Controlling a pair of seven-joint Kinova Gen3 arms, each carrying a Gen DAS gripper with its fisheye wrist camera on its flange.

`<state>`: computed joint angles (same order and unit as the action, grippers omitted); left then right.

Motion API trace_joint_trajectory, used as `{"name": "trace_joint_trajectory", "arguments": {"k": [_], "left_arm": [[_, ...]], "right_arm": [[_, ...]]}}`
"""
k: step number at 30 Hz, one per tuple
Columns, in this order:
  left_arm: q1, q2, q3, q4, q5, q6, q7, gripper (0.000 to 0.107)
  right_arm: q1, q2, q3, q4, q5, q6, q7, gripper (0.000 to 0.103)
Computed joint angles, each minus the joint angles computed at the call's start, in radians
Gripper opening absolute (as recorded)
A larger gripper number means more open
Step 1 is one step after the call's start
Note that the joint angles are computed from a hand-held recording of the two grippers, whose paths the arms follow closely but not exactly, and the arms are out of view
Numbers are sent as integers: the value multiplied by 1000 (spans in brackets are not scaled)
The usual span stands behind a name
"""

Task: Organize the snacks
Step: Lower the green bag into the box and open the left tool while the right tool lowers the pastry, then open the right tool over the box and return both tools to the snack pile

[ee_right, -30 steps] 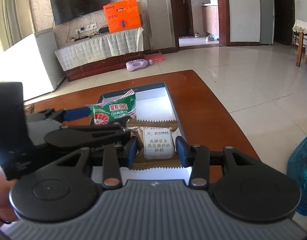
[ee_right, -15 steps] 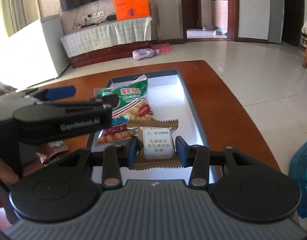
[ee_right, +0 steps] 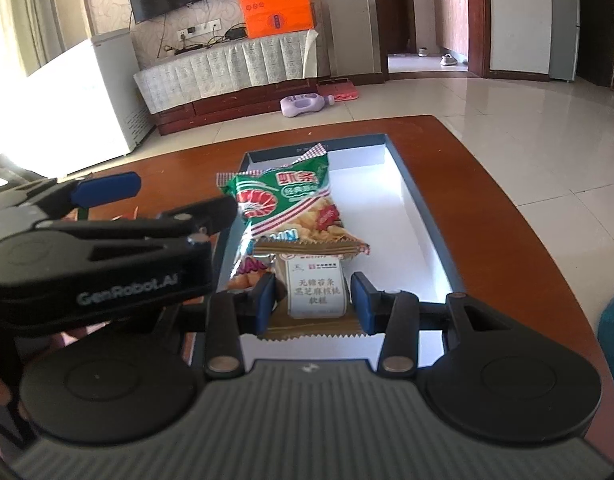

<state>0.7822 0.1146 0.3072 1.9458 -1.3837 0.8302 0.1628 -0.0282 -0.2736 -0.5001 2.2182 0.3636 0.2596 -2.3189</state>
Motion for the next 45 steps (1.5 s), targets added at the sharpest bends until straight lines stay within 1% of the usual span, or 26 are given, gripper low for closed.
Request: {"name": "trace_joint_trajectory", "arguments": {"k": [3, 7, 8, 12, 17, 19, 20, 21, 22, 23, 25, 27, 29, 33, 34, 36, 37, 38, 39, 40, 41, 43, 45], "left_arm": [[12, -19, 12, 8, 21, 33, -10, 90], [21, -52, 36, 27, 54, 73, 6, 90], [22, -61, 43, 31, 64, 83, 4, 90], [24, -97, 74, 53, 97, 128, -18, 91], [11, -147, 112, 93, 154, 172, -35, 91], [5, -163, 130, 104, 174, 197, -40, 91], [2, -171, 139, 110, 182, 209, -39, 91], [-1, -178, 147, 116, 188, 215, -36, 91], [-4, -188, 155, 120, 197, 223, -36, 91], [-7, -193, 164, 123, 202, 234, -31, 91], [-10, -209, 185, 132, 215, 264, -21, 91], [-17, -228, 197, 140, 238, 287, -23, 91], [-30, -255, 209, 156, 262, 306, -21, 91], [-83, -333, 207, 188, 339, 312, -50, 92], [-96, -356, 204, 201, 358, 313, -61, 92], [-120, -400, 195, 227, 393, 314, -88, 91], [-131, -421, 188, 241, 410, 310, -105, 91], [-139, -445, 171, 255, 429, 300, -132, 92], [-147, -467, 155, 269, 448, 288, -156, 91], [-152, -488, 136, 284, 465, 272, -182, 91], [-156, -505, 118, 298, 481, 255, -209, 91], [-165, -532, 90, 326, 500, 220, -256, 91], [-176, -546, 62, 346, 515, 180, -296, 91]], "right_arm": [[-5, 10, -5, -8, 3, 14, -5, 45], [33, 13, -54, -14, 54, 36, -65, 45], [26, 17, -48, -15, 57, 40, -73, 46], [-45, 23, 28, -13, 32, 55, -66, 47], [-72, 19, 57, -8, 29, 53, -66, 47], [-86, 14, 71, -4, 17, 45, -59, 51], [-81, 8, 65, 0, 17, 37, -65, 54], [-67, 2, 50, 4, 22, 29, -74, 60], [-43, -5, 25, 7, 34, 24, -89, 62], [-14, -12, -4, 11, 47, 17, -106, 62], [13, -32, -29, 24, 49, -8, -118, 62], [19, -51, -36, 37, 33, -39, -104, 62], [5, -64, -42, 40, 10, -62, -69, 62], [-39, -64, -59, 38, -21, -98, 16, 62], [-69, -55, -51, 35, -30, -108, 42, 62], [-162, -26, -3, 22, -62, -111, 114, 61], [-199, -7, 8, 12, -67, -106, 146, 61], [-220, 6, 4, -2, -73, -87, 177, 61], [-233, 23, -4, -18, -74, -64, 206, 61], [-233, 45, -29, -37, -59, -36, 220, 61], [-214, 61, -69, -53, -36, -12, 217, 61], [-195, 93, -124, -77, 33, 28, 178, 61], [-200, 118, -142, -93, 87, 59, 137, 61]]}}
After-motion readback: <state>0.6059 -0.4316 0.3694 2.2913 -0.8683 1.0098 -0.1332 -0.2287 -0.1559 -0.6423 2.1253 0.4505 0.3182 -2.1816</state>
